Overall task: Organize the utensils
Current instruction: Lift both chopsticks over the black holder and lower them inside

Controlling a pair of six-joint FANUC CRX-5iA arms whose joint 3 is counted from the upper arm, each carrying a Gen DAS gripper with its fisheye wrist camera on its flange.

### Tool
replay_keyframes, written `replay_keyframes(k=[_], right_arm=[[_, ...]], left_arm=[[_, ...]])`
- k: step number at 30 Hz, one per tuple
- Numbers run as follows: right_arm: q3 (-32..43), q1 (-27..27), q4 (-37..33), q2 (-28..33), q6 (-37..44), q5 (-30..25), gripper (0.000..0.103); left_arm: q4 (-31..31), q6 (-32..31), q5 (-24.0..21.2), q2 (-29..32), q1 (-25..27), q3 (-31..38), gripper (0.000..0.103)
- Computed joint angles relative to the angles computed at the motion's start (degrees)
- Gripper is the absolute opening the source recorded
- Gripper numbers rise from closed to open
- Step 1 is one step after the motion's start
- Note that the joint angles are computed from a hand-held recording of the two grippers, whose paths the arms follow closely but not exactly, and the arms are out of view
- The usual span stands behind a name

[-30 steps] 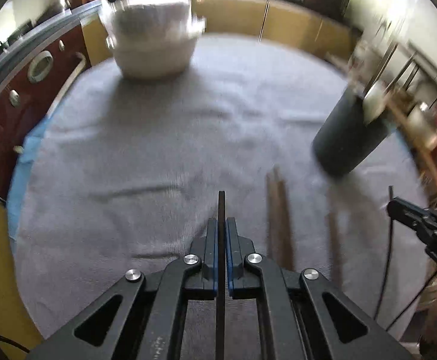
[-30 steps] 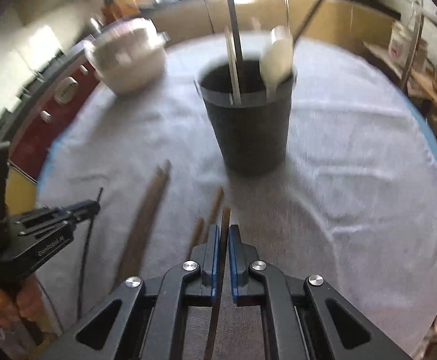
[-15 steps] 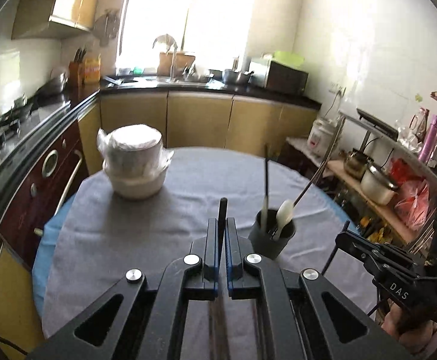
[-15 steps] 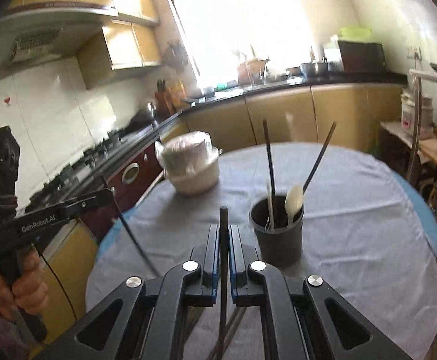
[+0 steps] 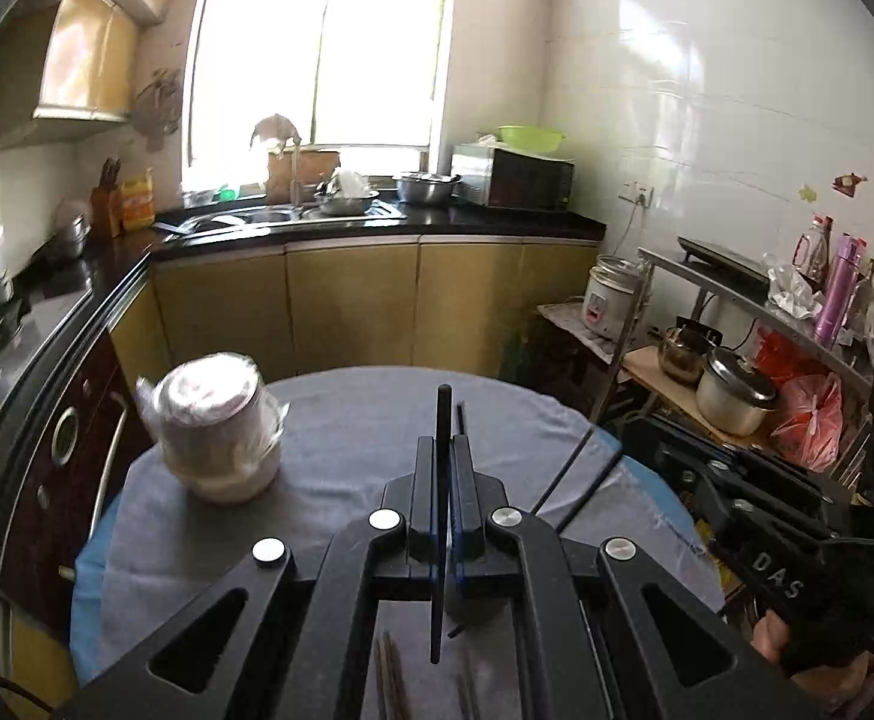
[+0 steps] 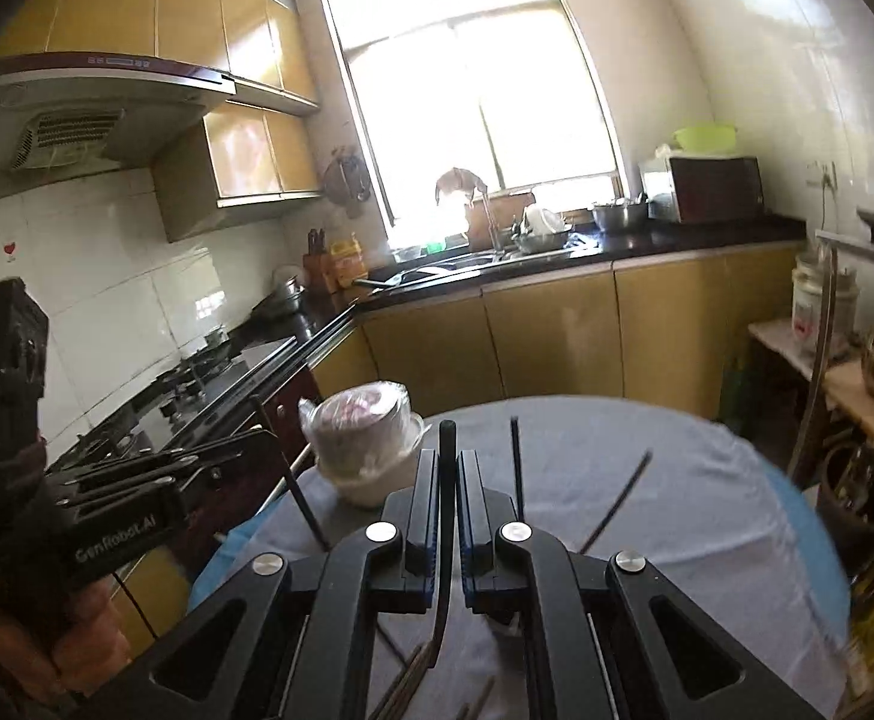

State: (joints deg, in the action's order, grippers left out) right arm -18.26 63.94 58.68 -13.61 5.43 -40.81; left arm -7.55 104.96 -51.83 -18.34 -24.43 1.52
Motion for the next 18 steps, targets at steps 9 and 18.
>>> replay_keyframes(k=[9,18], right_arm=[[7.9,-2.4,-1.1,3.5,6.8,-3.5,0.006],[8.3,-4.0,-4.7,5.9,8.7,-4.1,0.006]], left_arm=[[3.4,-3.1,1.5,6.2,0.2,6.8,0.003],[9.0,-5.1,2.4,10.2,1.4,4.6,0.003]])
